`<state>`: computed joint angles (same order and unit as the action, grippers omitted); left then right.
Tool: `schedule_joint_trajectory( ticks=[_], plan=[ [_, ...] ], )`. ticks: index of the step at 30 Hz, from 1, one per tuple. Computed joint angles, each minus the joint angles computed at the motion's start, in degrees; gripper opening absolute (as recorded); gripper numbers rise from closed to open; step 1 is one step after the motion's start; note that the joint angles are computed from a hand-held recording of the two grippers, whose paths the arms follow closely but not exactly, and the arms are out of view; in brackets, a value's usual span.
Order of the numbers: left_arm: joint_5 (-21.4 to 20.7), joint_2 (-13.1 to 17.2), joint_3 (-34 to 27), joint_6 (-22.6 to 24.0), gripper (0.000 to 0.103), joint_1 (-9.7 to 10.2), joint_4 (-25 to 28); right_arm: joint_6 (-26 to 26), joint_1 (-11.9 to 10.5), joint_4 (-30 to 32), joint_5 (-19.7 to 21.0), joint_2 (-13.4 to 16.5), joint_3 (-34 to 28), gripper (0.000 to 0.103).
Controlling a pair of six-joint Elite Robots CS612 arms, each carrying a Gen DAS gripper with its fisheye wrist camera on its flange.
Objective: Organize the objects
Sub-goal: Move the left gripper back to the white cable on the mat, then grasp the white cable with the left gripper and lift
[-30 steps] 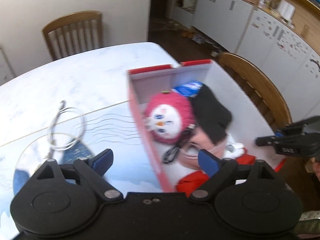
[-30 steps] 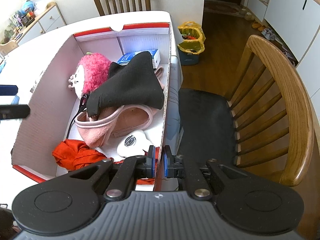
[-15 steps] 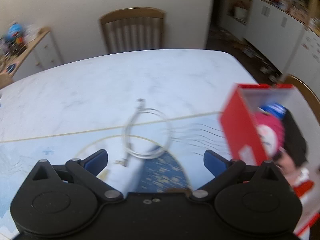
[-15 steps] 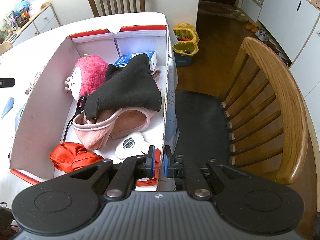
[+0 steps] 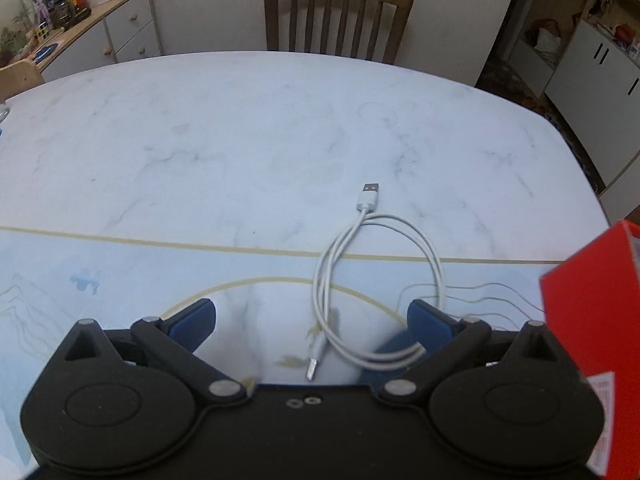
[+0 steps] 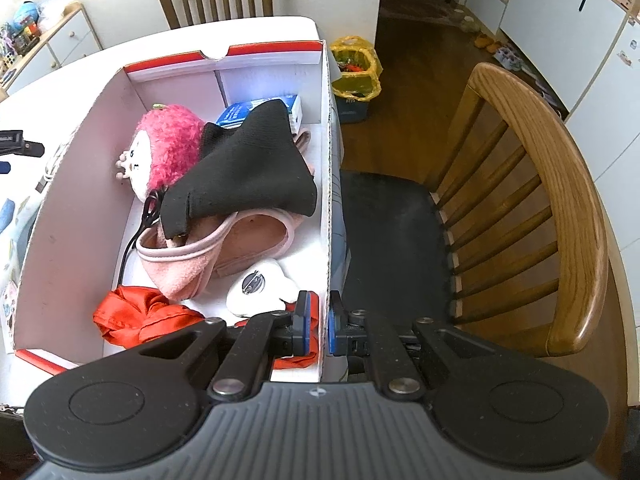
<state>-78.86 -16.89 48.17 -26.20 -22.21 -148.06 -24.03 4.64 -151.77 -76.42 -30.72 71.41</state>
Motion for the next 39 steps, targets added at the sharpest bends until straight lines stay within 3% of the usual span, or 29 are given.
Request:
schedule_joint_trajectory(
  ticks=[9,13,16,21,23,26,39],
  plan=[
    [0.22,3.54,-5.57,1.99,0.091,0.22,3.18,1.04,0.35,1.04,-1.53,0.20,-0.49,0.008],
    [-0.03,4.18,-6.46,2.86,0.077,0.23,3.43,1.22,0.44,1.65,-1.96,0.31,-0.68,0.008],
    [0.42,4.60,-7.15,3.37,0.073,0.17,3.32,0.69,0.50,1.84,-2.10,0.35,-0.78,0.008],
    [0.69,4.30,-6.57,4.96,0.046,0.00,1.79,0.51,0.56,2.02,-2.23,0.43,-0.97,0.008],
    [0.75,4.16,-6.44,5.32,0.026,-0.05,1.50,0.55,0.56,2.03,-2.15,0.44,-0.98,0.008],
    [0.64,3.86,-6.10,5.99,0.007,-0.12,1.41,0.53,0.55,2.01,-2.10,0.43,-0.97,0.008],
    [2.89,-0.28,0.40,7.43,0.004,-0.99,-3.00,0.11,0.34,0.99,-1.19,0.11,-0.39,0.008]
  ],
)
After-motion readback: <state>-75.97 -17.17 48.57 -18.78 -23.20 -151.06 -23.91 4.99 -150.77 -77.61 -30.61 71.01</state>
